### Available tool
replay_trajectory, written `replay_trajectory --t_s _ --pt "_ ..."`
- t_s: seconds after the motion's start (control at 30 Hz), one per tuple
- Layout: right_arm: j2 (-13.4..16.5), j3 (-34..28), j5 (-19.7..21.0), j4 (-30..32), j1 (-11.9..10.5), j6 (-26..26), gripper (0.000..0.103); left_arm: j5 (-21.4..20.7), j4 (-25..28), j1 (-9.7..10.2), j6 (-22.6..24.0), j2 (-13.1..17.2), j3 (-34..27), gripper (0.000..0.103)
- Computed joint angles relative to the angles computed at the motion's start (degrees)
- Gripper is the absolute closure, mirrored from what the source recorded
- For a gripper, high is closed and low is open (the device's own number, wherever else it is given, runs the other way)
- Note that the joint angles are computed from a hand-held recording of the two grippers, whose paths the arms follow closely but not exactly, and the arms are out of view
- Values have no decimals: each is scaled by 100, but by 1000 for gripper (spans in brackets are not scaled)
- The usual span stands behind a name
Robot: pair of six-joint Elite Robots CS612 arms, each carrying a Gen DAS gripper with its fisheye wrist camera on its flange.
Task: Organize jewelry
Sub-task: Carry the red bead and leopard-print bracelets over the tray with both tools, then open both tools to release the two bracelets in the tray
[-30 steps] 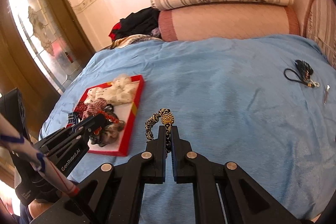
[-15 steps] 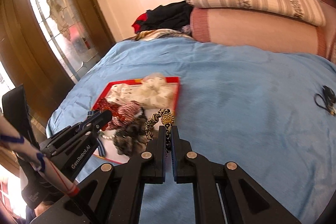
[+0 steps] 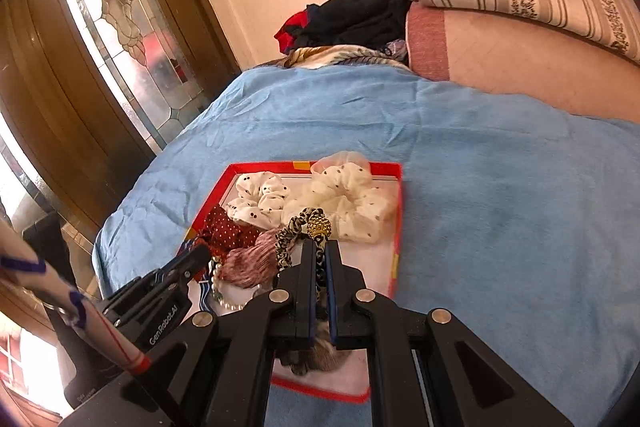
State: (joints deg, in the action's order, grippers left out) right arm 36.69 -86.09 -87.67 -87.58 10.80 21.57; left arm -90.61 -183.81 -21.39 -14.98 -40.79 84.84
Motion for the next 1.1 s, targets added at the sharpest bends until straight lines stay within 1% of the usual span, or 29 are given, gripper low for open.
replay_trajectory --t_s 0.1,0.17,0.37,0.5,0.6,0.63,0.67,0.7,0.73,0.77,0.83,0.93,1.0,1.03,1.07,1.1 --pt "-60 228 47 -33 -4 23 98 64 197 25 -85 61 -100 96" --pt "-98 398 45 -62 -7 43 98 171 295 11 -45 76 -126 96" --pt "-158 726 63 -21 -24 12 98 259 539 -20 80 100 -168 96" --pt "-177 867 41 25 -32 38 97 292 672 -24 64 119 -209 96" --pt "-179 901 47 104 -39 56 95 346 658 -32 59 124 -209 96" --pt "-180 899 8 128 -35 72 91 375 644 -37 73 124 -206 95" --pt "-183 899 20 141 -39 74 86 368 632 -34 73 124 -205 91" --pt "-174 877 26 138 -42 80 79 365 638 -34 66 125 -209 86" --pt "-163 849 6 119 -42 86 75 391 637 -39 55 124 -207 76" --pt "-153 817 -39 107 -40 81 74 427 606 -45 50 122 -200 68" --pt "-155 794 -54 107 -42 66 71 495 518 -56 56 118 -178 67" --pt "-136 717 -77 97 -40 96 71 496 493 -55 50 111 -167 64" --pt "-130 661 -85 106 -35 104 71 561 458 -68 36 104 -152 58" --pt "-116 606 -122 98 -27 107 71 607 416 -75 24 95 -133 52" --pt "-107 555 -147 103 -20 108 70 659 310 -85 20 84 -96 50" --pt "-92 500 -156 107 -16 108 65 723 200 -97 40 71 -57 48"
